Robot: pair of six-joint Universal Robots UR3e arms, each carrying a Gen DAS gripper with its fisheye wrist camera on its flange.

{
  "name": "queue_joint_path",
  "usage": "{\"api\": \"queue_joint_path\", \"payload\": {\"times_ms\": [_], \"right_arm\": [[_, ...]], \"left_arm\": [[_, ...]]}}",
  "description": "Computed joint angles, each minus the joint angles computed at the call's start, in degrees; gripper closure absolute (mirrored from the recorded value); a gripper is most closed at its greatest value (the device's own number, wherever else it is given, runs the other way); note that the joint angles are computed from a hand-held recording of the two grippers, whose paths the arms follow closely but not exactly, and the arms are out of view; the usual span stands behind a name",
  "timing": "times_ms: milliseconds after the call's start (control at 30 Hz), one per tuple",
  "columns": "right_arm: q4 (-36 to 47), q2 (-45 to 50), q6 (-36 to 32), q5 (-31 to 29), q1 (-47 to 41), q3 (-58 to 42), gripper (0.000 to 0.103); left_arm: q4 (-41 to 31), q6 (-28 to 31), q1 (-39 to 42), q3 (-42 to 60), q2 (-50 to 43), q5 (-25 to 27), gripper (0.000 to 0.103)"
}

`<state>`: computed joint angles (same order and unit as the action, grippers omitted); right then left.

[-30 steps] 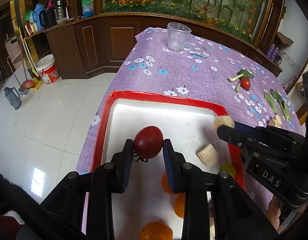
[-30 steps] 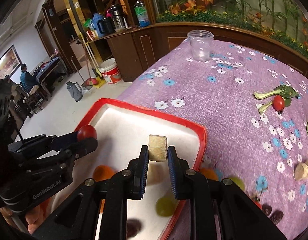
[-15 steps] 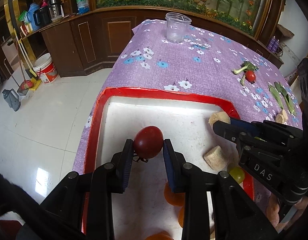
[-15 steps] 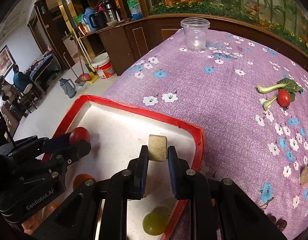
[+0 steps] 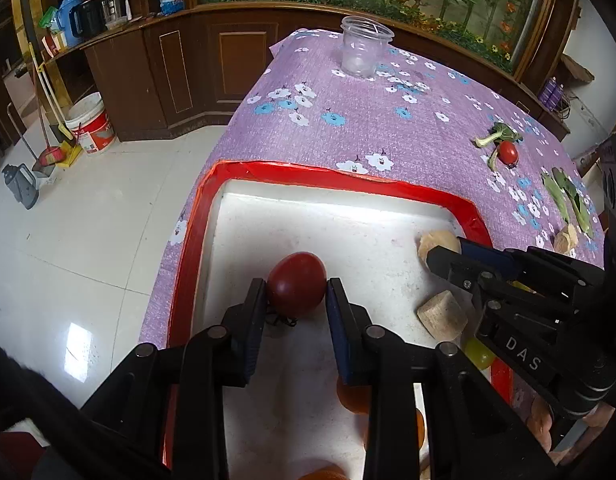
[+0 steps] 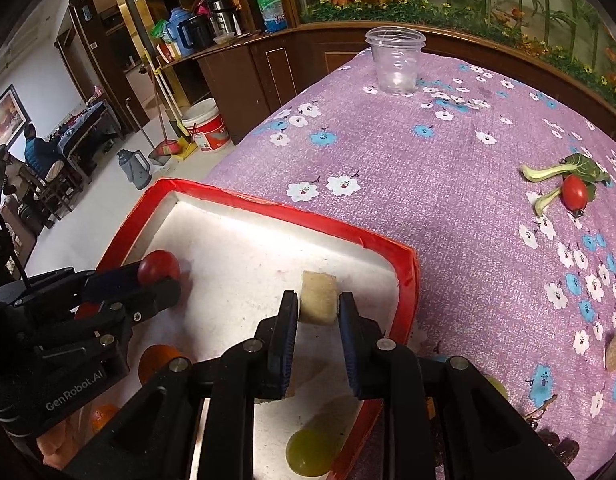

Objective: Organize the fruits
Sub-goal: 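Open both tools to drop the tomato and cube into the tray, then withdraw both tools from the tray back over the table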

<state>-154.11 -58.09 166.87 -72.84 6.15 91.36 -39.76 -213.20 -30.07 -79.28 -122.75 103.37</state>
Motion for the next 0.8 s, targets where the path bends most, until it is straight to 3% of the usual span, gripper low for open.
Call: {"api": "queue_joint_path", "payload": {"times_ms": [100, 133, 167, 233, 333, 467, 533, 700, 800], "right_arm": [[0.55, -0.14, 0.31, 0.56, -0.32, -0.12, 0.080], [0.59, -0.51, 0.43, 0.81, -0.51, 0.17, 0.079], [0.58, -1.12, 0.63, 1.13, -0.80, 0.57, 0.072], [-0.06, -3.29, 1.17, 1.99, -1.56, 2.27, 0.060], [-1.44, -8.69, 0.79, 3.03, -2.81, 6.90, 0.058], [-2.84, -20.76, -0.08, 3.22, -6.01, 16.96, 0.042], [-2.09, -27.52, -1.31, 4.26, -8.77, 22.15, 0.040], [6.32, -45.04, -6.93, 7.94, -19.24, 32.71, 0.032], [15.73, -55.15, -13.03, 11.42, -28.53, 37.09, 0.030]], "left_arm": [[0.13, 0.01, 0.24, -0.20, 0.28, -0.52, 0.065], [0.45, -0.10, 0.21, -0.45, 0.56, -0.50, 0.056], [0.55, -0.23, -0.07, -0.54, 0.90, -0.05, 0.052], [0.13, -0.11, -1.10, -0.14, 1.63, 1.43, 0.052], [0.92, -0.32, -3.11, -0.43, 3.39, 3.02, 0.050], [2.07, -1.46, -7.12, 0.11, 5.19, 5.20, 0.048], [1.52, -2.58, -9.43, 1.80, 5.15, 6.44, 0.047], [-4.70, -4.57, -16.98, 14.13, -0.20, 10.54, 0.047], [-8.73, -5.15, -20.49, 23.42, -5.38, 11.51, 0.047]]}}
